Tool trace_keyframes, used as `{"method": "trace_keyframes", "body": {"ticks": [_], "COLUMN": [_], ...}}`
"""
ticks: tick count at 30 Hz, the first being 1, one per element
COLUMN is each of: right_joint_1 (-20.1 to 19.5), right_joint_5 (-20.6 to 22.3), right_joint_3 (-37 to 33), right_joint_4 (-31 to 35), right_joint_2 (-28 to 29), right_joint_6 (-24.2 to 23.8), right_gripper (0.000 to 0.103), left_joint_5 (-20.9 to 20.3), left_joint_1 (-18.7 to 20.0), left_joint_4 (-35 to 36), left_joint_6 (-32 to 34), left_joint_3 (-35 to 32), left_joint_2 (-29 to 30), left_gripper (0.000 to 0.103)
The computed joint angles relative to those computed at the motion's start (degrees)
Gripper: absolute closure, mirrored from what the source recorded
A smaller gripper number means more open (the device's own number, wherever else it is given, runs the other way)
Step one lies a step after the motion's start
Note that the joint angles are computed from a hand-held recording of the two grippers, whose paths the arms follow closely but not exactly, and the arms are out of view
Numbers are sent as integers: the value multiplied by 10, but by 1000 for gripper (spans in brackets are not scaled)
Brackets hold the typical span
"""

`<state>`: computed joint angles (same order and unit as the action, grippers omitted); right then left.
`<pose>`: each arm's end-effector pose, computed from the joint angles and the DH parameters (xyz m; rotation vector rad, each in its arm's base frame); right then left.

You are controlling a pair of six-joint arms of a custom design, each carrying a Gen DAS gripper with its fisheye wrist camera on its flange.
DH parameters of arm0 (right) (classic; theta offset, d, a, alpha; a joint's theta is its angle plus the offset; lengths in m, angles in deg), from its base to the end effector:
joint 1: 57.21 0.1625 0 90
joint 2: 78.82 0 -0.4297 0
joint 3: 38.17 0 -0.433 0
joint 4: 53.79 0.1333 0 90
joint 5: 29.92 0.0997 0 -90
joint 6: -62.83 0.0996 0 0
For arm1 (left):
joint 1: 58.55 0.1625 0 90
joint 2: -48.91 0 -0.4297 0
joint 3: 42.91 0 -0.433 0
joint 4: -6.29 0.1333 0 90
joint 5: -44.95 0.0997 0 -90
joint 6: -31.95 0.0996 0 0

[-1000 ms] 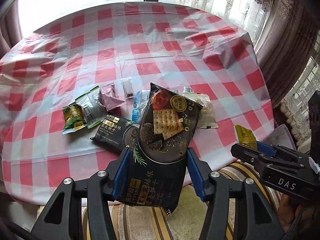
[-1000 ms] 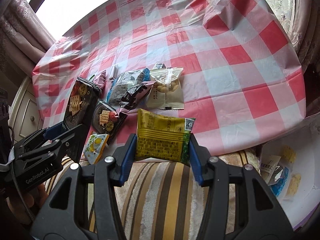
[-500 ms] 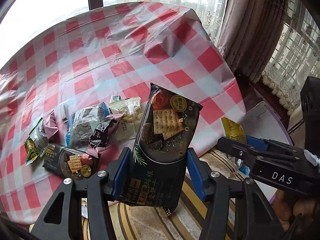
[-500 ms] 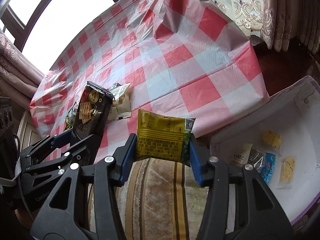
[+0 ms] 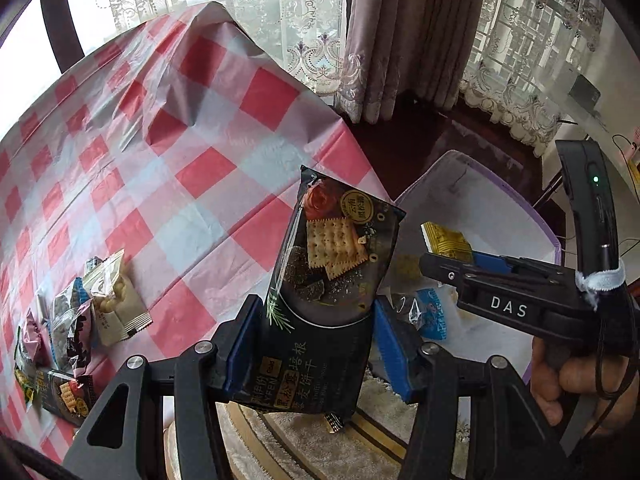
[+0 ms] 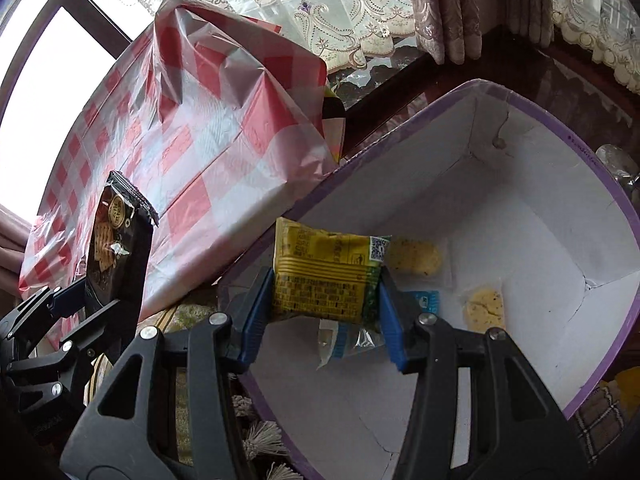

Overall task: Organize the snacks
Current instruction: 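Carry both held packets over the white box, then open both tools to drop the packets into the white box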

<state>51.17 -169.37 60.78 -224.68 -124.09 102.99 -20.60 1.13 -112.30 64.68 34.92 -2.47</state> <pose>0.2682 -0.6244 0.1069 -0.7171 -2.3096 1.0485 -0.2325 -0.7432 0.2185 1.4097 2.3191 -0.0383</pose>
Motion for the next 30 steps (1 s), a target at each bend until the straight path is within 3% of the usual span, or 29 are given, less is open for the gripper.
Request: {"method": "trace_keyframes", "body": {"ticks": [10, 17, 24, 30], "right_joint_1": [-16, -16, -11, -2], "right_joint_5": [-26, -31, -34, -46], "right_joint_3": [43, 44, 38, 24], "right_joint_4": [18, 27, 30, 41], "right_joint_2": [-36, -40, -36, -31], "right_joint_6": [59, 71, 72, 67], "right_gripper": [48, 39, 31, 30], "left_joint_5": [-2, 4, -1, -9], "left_joint_1": [-21, -19, -12, -7], "left_joint_4": [44, 64, 42, -31], "left_joint_6": [17, -2, -18, 4], "left_joint_3": [10, -6, -8, 8], "left_joint_2": [25, 39, 32, 13], "left_gripper": [47, 45, 41, 41]}}
